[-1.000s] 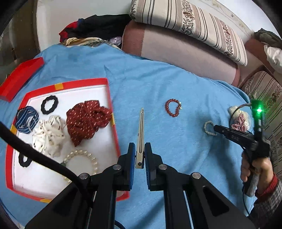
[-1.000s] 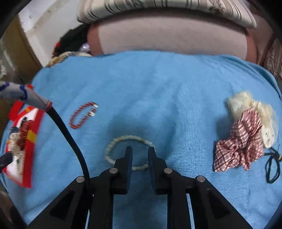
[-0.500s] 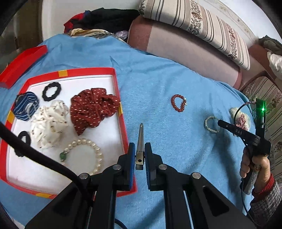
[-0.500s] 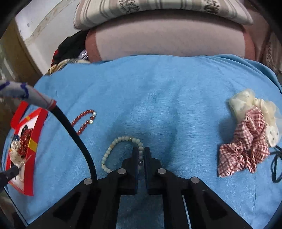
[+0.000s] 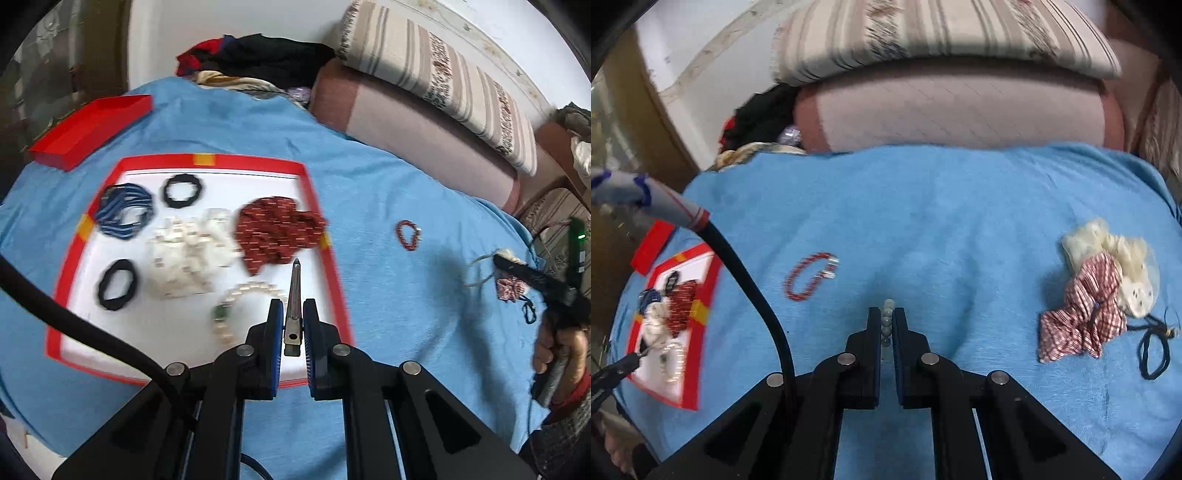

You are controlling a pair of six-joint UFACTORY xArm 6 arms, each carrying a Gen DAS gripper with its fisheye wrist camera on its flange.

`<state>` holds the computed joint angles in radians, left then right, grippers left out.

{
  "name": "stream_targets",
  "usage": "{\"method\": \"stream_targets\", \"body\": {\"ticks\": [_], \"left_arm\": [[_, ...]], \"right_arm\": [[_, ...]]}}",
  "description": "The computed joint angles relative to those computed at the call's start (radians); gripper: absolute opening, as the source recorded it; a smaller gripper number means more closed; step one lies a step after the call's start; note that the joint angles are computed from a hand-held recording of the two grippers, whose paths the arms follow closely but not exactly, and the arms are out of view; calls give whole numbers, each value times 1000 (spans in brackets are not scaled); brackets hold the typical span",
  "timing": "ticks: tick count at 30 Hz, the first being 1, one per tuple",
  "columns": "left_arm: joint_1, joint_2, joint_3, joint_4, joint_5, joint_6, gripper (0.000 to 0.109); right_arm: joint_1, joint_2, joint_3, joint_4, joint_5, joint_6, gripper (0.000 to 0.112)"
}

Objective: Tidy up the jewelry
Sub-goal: 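Carry the hairpin and pearl bracelet into the white tray and open both tools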

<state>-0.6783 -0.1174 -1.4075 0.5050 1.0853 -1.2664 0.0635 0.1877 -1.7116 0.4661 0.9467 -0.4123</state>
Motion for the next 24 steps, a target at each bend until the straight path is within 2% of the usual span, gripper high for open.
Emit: {"method": "stream_targets", "body": {"ticks": [10, 14, 17, 19, 24], "left_arm": [[24, -214, 199, 6, 101, -64, 10], [41, -269, 256, -6, 106, -81, 10], [53, -290, 285, -19, 89, -80, 10], [63, -300, 307, -38, 47, -67, 10], [92, -297, 349, -99, -60, -35, 10]], "right_arm": [[164, -83, 2, 83, 71, -71, 6], [257, -67, -29, 101, 93, -83, 6], [315, -13, -104, 97, 109, -75, 6], [348, 21, -146, 85, 110, -66, 6], [420, 222, -404, 46, 170, 10, 6]]}}
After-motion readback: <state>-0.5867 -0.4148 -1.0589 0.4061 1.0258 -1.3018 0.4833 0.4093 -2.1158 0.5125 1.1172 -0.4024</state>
